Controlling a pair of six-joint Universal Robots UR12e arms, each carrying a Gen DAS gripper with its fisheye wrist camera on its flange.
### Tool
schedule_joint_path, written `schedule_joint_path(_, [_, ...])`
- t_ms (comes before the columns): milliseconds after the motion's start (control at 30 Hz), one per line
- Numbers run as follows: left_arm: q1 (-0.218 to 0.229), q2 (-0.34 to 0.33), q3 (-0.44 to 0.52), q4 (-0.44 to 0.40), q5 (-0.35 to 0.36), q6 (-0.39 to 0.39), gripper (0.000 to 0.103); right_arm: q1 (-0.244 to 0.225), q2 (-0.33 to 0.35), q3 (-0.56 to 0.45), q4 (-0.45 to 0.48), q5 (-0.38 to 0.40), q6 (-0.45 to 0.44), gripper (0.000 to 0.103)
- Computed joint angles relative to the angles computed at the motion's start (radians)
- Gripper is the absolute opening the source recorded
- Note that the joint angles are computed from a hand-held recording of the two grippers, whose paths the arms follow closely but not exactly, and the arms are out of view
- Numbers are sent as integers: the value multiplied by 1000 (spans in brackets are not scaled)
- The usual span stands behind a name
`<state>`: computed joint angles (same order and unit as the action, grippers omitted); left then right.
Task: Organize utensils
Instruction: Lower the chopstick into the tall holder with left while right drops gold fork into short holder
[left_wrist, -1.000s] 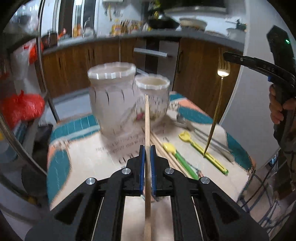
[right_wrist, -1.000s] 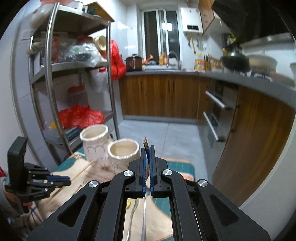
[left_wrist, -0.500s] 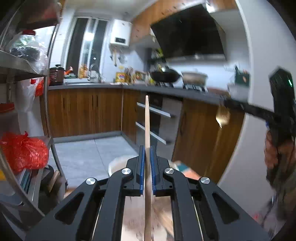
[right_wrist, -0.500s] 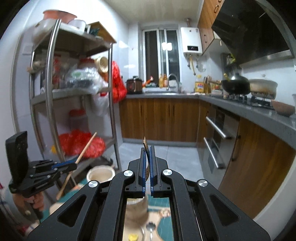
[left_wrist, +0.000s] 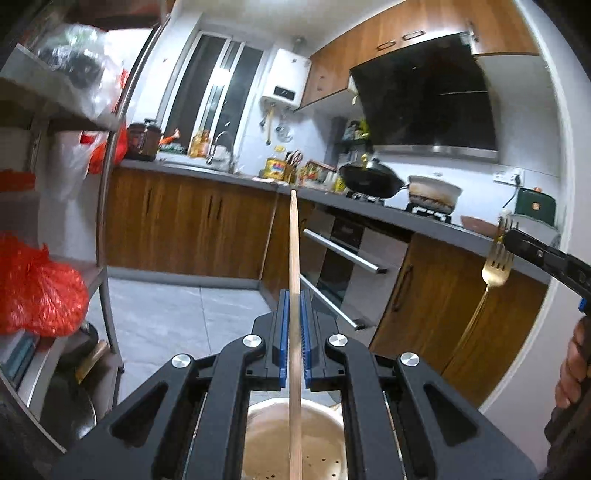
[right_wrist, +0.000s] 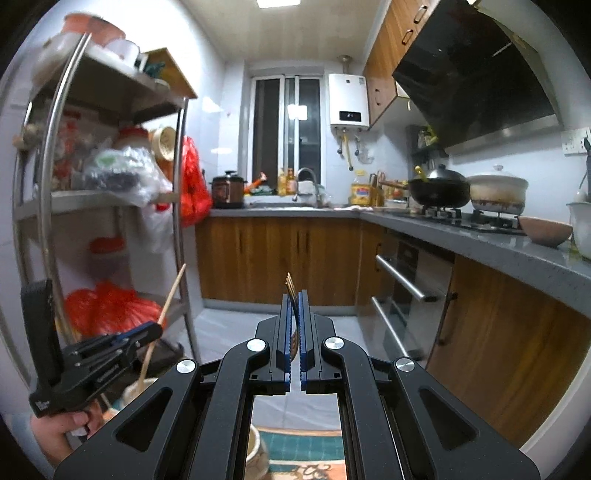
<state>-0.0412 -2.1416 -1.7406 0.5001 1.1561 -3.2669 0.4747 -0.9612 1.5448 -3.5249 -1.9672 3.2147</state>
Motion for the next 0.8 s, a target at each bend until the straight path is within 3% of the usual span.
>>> schedule_joint_path(433, [-4, 3, -59, -40, 49, 119, 6, -18, 33, -22, 192, 84, 39, 4])
schedule_joint_path(800, [0, 11, -64, -65, 54, 137, 9, -18, 51, -41, 208, 78, 43, 4])
